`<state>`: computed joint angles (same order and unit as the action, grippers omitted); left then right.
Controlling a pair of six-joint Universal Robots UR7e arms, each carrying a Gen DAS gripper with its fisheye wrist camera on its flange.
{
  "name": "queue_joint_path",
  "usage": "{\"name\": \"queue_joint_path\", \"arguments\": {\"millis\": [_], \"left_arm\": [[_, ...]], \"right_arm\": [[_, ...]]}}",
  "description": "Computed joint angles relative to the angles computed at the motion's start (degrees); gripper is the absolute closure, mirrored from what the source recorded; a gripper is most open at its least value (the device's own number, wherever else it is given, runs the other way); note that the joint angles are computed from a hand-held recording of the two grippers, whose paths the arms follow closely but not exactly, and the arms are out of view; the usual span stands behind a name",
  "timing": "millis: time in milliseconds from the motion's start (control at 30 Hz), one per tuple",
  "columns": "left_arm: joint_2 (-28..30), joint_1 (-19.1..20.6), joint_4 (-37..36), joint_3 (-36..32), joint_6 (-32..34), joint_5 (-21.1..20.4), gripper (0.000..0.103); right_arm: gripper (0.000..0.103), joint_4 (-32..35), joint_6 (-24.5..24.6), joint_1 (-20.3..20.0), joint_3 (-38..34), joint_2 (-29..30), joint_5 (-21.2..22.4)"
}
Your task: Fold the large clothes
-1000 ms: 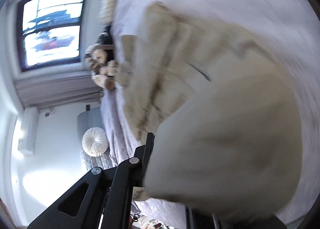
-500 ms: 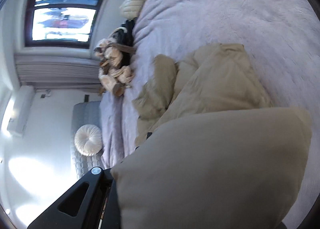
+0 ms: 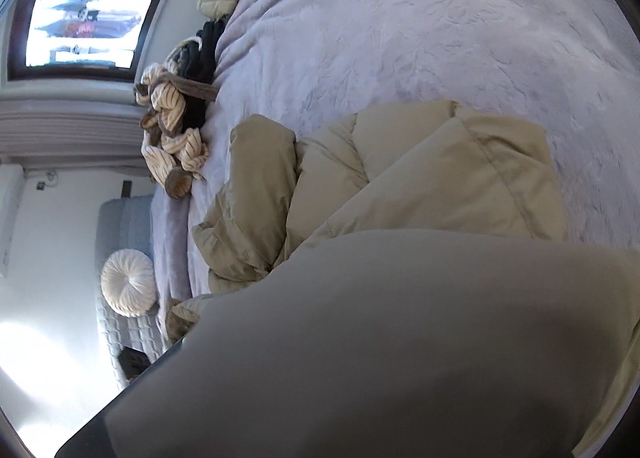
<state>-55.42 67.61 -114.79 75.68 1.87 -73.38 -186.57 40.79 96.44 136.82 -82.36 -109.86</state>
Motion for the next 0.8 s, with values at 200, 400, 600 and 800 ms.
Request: {"name": "queue_joint_path", "arguments": {"millis": [200, 400, 600, 800], "left_arm": [[-4.5, -2.1, -5.3, 3.0, 4.9, 3.3, 0.029], [-6.4, -2.6, -8.9, 3.8, 6.3, 1.7, 0.029], [-3.8, -4.3, -8.1, 7.4, 11.6, 1.0, 0.029], [2.9, -6.5, -21.9, 9.7, 17.6, 7.9, 0.029]], "right_arm": [[0.065, 3.7, -1.2, 4.0, -1.0, -1.8, -3.2], [0.04, 8.0, -2.4, 12.5, -1.5, -3.2, -15.0], [0.085, 20.9, -0.1, 14.2, -2.7, -2.7, -22.9], [0.085, 20.0, -8.0, 11.8, -4.9, 1.7, -30.2]]}}
